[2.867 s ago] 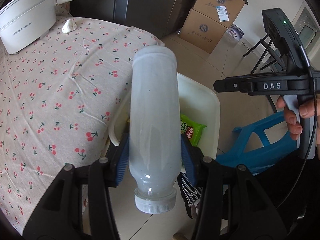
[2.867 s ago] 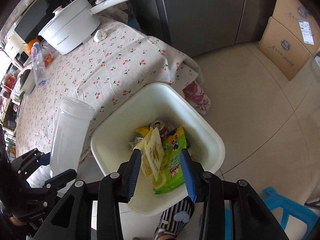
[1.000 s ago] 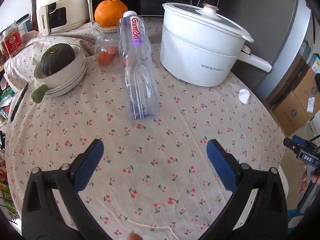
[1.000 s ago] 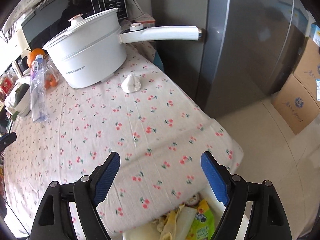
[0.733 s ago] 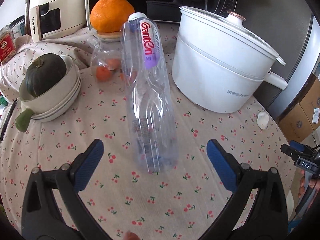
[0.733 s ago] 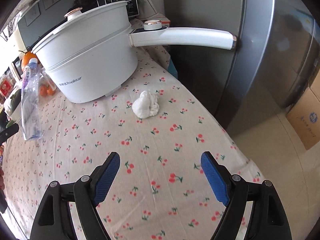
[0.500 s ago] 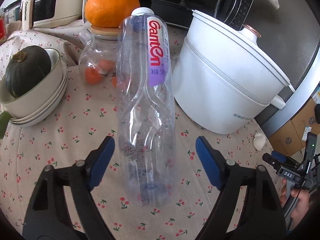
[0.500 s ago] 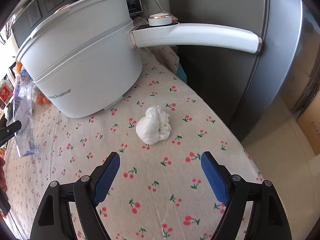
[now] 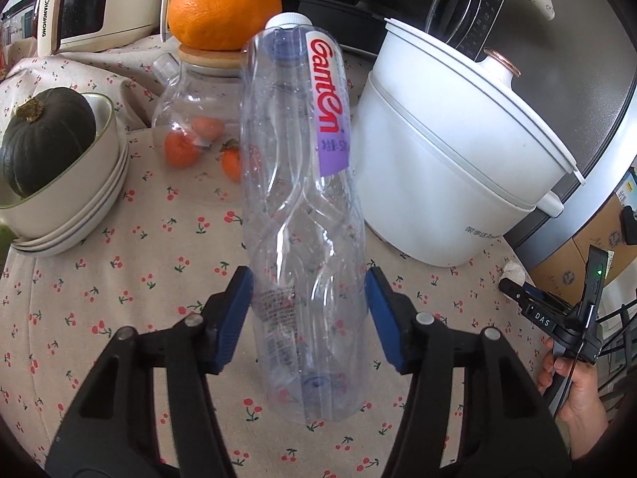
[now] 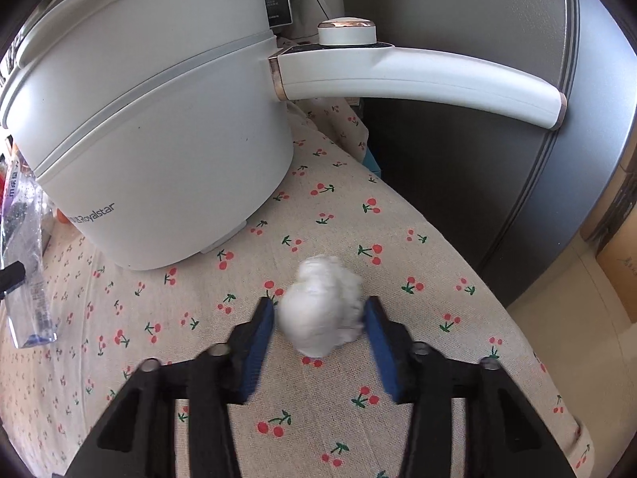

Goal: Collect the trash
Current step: 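Carry bottle and tissue to the basin and release both into it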

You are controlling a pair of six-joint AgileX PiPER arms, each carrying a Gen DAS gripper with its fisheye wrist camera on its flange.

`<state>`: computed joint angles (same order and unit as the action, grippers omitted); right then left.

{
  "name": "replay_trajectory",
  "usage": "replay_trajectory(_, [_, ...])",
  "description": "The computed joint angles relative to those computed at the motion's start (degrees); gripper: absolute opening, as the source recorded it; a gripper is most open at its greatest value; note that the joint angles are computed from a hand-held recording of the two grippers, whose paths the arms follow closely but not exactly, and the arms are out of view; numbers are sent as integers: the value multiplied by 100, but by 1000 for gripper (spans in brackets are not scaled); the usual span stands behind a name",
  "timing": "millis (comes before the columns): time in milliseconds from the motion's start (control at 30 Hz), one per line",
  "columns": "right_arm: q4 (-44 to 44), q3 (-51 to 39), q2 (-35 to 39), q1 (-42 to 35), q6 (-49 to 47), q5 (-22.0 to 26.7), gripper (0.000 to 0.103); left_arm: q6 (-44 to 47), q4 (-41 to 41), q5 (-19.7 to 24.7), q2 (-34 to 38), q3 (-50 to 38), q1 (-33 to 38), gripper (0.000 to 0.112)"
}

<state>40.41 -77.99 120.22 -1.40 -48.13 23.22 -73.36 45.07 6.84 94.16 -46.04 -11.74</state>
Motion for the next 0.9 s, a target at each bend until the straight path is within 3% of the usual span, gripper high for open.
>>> replay_trajectory(200, [246,458,-564,-68,-411,108,35,-157,49,233,-476,206,-232,59])
replay_trajectory(333, [249,884,-1099,-212,-459,271,35,492,-795,523,-921,375,-476,58])
replay_trajectory(500, [251,1518,-1912,-469,-678,620,35,327,-1035,856,-1606,772,-1030,58])
replay_trajectory(633, [-1,2091,-2746,-702,-717,1110,35,-110,-1100,1310,-2057,1044,-1752,58])
replay_trajectory(900, [-210,2898,-4062,-1395,-1230,2118,35,-2006,-272,2256,-2696,1368,-3602,58])
